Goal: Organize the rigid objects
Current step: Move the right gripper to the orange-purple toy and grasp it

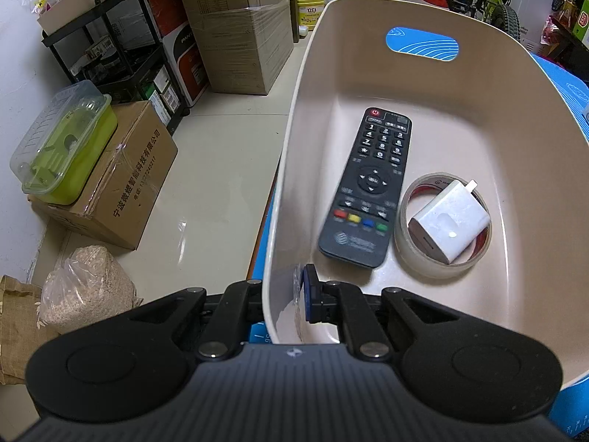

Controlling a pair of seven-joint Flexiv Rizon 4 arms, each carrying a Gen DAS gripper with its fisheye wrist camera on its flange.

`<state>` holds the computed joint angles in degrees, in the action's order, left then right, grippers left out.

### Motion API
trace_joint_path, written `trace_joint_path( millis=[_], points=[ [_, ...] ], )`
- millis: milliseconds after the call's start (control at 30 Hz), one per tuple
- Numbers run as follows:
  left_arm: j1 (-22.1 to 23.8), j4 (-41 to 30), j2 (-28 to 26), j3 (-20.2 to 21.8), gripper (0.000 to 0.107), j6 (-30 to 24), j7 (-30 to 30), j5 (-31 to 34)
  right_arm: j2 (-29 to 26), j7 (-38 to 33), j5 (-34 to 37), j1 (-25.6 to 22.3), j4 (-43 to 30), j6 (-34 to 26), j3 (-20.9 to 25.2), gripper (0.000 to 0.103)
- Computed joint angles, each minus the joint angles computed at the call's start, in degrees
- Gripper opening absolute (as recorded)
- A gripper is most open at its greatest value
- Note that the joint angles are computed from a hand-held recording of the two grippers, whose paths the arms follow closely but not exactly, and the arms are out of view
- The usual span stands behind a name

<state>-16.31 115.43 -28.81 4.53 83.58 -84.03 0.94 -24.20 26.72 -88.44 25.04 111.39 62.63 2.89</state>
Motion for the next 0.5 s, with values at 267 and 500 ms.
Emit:
trace_joint_path(
  millis=[267,500],
  points=[
    [0.1,0.0,0.0,-0.1,0.012,0.0,-0.1,0.1,3.4,5.5,-0.9,-2.6,8.7,-4.4,1.2,0.080],
    [0.1,0.0,0.0,0.0,0.012,0.0,0.0,0.2,0.8,11.1,-4.0,-4.8,10.9,-1.9,1.6,0.080]
  ],
)
